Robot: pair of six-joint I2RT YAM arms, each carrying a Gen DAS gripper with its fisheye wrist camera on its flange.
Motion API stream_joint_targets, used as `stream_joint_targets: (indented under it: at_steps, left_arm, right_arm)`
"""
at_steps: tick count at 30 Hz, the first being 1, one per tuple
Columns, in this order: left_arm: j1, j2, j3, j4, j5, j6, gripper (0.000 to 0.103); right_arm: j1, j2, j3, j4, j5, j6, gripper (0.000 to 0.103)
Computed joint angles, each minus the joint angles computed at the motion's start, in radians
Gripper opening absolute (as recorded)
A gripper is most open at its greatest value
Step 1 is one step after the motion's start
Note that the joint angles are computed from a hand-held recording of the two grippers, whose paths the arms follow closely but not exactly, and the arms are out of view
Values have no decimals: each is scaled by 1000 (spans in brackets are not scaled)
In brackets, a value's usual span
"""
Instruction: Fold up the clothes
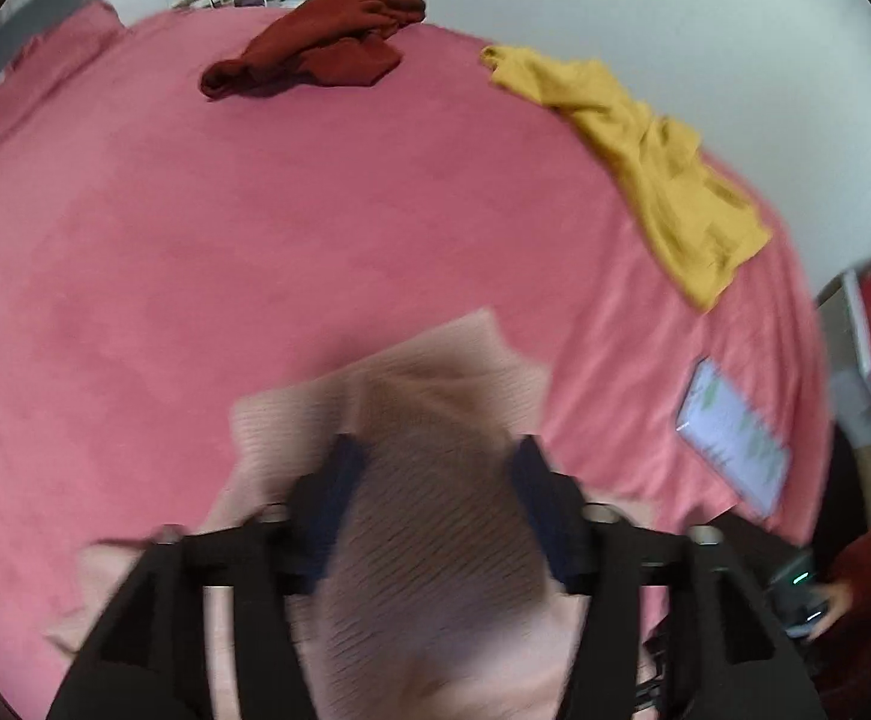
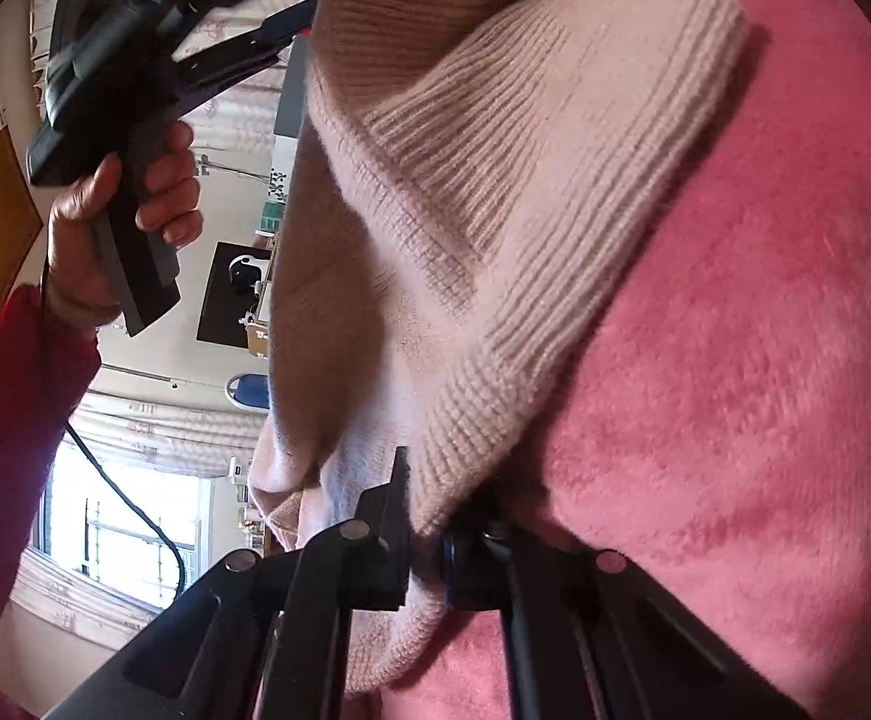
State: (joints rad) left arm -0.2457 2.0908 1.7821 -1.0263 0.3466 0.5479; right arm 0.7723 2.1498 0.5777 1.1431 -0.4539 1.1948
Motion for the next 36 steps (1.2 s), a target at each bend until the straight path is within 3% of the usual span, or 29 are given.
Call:
stream_joint_targets:
  at_steps: [4, 7, 8, 9, 10, 14, 17, 21, 25, 28, 31, 33, 35, 36]
  left_arm:
    - [-35, 29, -20, 11, -153, 42, 75]
    - [-29, 29, -48, 35, -133, -23, 73]
    - [-33, 19, -71, 59, -136, -44, 67]
    - [-37, 3, -100, 83, -136, -51, 40]
    - [-47, -23, -136, 113, -146, -58, 30]
    - [-58, -176, -311, 245, -152, -104, 25]
    - [23, -335, -419, 354, -18, -239, 24]
    - [171, -566, -536, 501, 172, -415, 22]
    - [368, -765, -595, 584, 386, -582, 18]
    - [531, -900, -625, 590, 530, -661, 18]
    - [709, -1021, -663, 624, 692, -768, 18]
    - [859, -1064, -658, 655, 823, -846, 18]
    - [1015, -1097, -665, 776, 961, -990, 18]
    - [1090, -1114, -693, 944, 1027, -1142, 18]
  right_arm:
    - [-6, 6, -20, 40, 1, 4, 7]
    - [-2, -15, -29, 13, 43, -11, 7]
    - [1, -27, -27, -13, 58, -16, 7]
    - [2, -37, -27, -32, 62, -23, 7]
    - [1, -44, -27, -44, 64, -29, 7]
    - [-18, -61, -25, -75, 40, 7, 3]
    - [-28, -124, -71, -58, 107, 61, 3]
    - [-91, -336, -135, -151, 223, 40, 3]
    - [-129, -548, -112, -331, 292, -23, 3]
    - [-103, -709, -43, -529, 399, -114, 3]
    - [-25, -778, 99, -695, 523, -181, 3]
    - [-31, -850, 166, -794, 538, -250, 3]
    - [-13, -886, 247, -866, 569, -317, 3]
    - [20, -893, 309, -904, 607, -364, 3]
